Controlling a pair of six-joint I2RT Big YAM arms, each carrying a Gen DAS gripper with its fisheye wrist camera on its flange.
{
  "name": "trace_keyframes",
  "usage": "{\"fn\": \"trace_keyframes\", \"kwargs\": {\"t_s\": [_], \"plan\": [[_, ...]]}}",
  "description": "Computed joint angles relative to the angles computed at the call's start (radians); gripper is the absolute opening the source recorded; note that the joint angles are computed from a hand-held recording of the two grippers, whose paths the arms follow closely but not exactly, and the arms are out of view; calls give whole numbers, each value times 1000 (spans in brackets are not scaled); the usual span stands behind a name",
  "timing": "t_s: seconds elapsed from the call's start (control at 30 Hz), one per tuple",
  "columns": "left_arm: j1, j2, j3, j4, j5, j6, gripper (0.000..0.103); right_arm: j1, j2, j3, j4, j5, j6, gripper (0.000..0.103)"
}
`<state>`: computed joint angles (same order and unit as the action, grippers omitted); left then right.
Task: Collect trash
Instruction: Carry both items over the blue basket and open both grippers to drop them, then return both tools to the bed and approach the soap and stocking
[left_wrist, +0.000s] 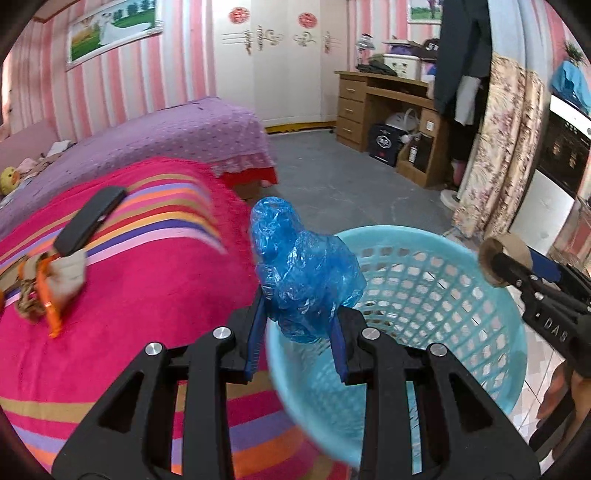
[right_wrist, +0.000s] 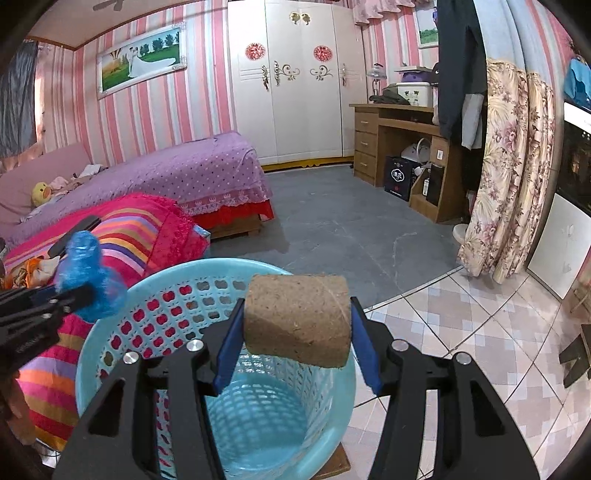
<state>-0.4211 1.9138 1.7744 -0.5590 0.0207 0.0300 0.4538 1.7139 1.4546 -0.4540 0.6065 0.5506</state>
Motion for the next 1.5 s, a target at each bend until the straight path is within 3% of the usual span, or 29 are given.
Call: {"fn": "trace_keyframes", "kwargs": {"t_s": [0.13,0.23,0.37,0.47,0.67,0.77,1.0,1.5], "plan": [[-19,52,64,-43,-7,12,33,-3,2,-2,6,-1,10,53],[-16,68,86,-69,-5,23,53,1,-1,-5,7,5,6,53],[-2,42,49,-30,-25,35,79,0,2,-6,1,4,12,53],[19,17,18,-9,-20,25,87,3,11,7,-13,6,12,54],[64,-28,-42,26,-17,20,92,15,45,57,-42,27,3,56],[81,-51,-73,38,-15,25,93,21,61,80,-60,36,11,71],[121,-96,-135,69,-5,25,95,45,82,130,-120,99,38,91],[253,-187,-203,91,7,39,97,135,172,330,-212,172,84,98]]}}
